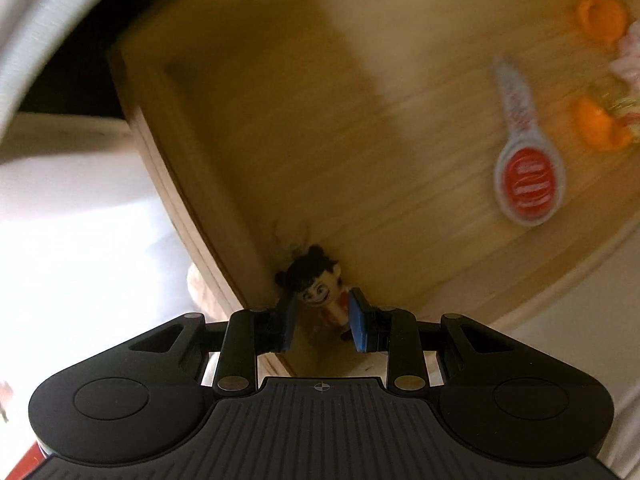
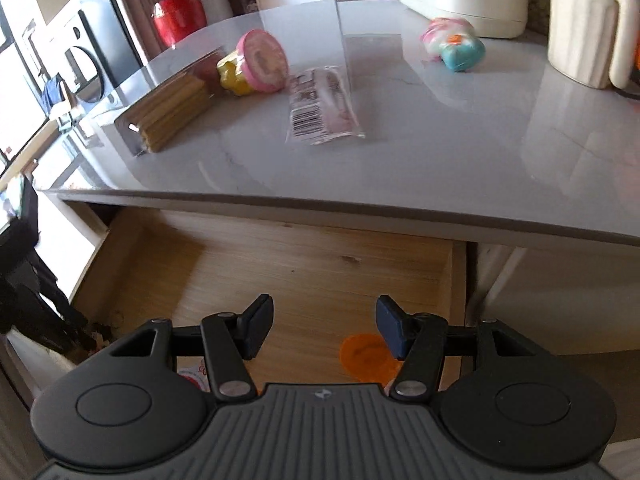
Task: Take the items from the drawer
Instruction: 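Reach into the drawer and grasp the black-haired figure keychain with the left gripper, then lift the figure keychain with the left gripper while the right gripper grasps the red-and-white round packet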
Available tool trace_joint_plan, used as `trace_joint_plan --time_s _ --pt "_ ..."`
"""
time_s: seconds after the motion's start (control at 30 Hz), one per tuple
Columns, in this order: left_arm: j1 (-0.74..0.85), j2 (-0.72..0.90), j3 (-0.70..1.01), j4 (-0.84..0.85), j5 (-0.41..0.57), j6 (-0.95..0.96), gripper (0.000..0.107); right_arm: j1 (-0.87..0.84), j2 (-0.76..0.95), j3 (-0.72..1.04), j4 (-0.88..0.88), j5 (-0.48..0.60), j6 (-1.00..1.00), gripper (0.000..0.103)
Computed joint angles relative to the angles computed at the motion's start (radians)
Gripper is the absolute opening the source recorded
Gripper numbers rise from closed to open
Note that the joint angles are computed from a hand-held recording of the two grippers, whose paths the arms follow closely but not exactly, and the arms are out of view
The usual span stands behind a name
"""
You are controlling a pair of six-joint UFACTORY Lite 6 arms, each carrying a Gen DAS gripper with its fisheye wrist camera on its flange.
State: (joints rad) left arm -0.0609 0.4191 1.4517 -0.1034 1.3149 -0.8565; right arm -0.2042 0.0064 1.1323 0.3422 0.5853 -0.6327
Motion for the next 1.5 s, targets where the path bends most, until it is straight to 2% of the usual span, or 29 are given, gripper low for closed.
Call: trace_joint_plan --time_s 0.07,0.17,0.23,0.37,0.4,0.53,0.6,0.7,0.77,0.87,0.97,1.03,1.13,1.23,1.4,1.5 --pt "0.007 0.033 0.018 -0.007 0.011 0.013 0.035 -0.010 0.000 0.005 0.022 0.007 -0.012 0.057" --pt "0.026 0.085 0.066 -0.026 0.017 -0.018 0.032 -0.011 0.004 0.010 0.029 0.010 -0.013 0.057" --pt "0.034 0.117 0.089 -0.022 0.000 -0.016 0.035 -0.010 0.002 0.008 0.023 0.009 -0.011 0.057" --pt "0.051 0.060 0.074 -0.026 -0.161 -0.014 0.036 -0.023 -0.005 0.005 0.027 0.015 -0.023 0.057" --pt "0.047 0.063 0.100 -0.019 -0.163 -0.056 0.033 -0.024 -0.004 0.006 0.024 0.014 -0.019 0.057" --pt "0.002 0.135 0.263 0.061 -0.028 0.012 0.031 -0.020 0.014 0.018 0.007 0.016 0.008 0.057" --pt "0.006 0.140 0.267 0.027 -0.051 -0.062 0.030 -0.016 0.018 0.020 0.004 0.016 0.010 0.057" --pt "0.006 0.112 0.198 0.002 -0.145 -0.138 0.031 -0.005 0.011 0.009 -0.014 0.008 0.018 0.057" --pt "0.008 0.123 0.196 0.003 -0.166 -0.167 0.034 0.002 0.009 0.002 -0.030 0.002 0.028 0.057" --pt "0.034 0.134 0.188 0.010 -0.192 -0.171 0.034 0.008 0.012 0.003 -0.055 0.000 0.050 0.057" --pt "0.011 0.100 0.084 0.016 -0.279 -0.237 0.033 0.019 0.007 -0.008 -0.080 -0.018 0.072 0.057" --pt "0.013 0.116 0.091 0.025 -0.296 -0.270 0.033 0.025 0.002 -0.019 -0.097 -0.035 0.086 0.057" --pt "0.024 0.098 0.061 -0.014 -0.329 -0.215 0.033 0.028 -0.003 -0.033 -0.115 -0.051 0.099 0.058" --pt "-0.001 0.057 0.051 -0.016 -0.305 -0.210 0.033 0.045 -0.008 -0.054 -0.167 -0.057 0.112 0.058" --pt "-0.114 -0.168 -0.094 0.169 -0.370 -0.507 0.033 0.113 -0.032 -0.092 -0.332 -0.074 0.222 0.058" --pt "-0.193 -0.319 -0.240 0.298 -0.410 -0.734 0.033 0.171 -0.019 -0.062 -0.420 -0.029 0.337 0.062"
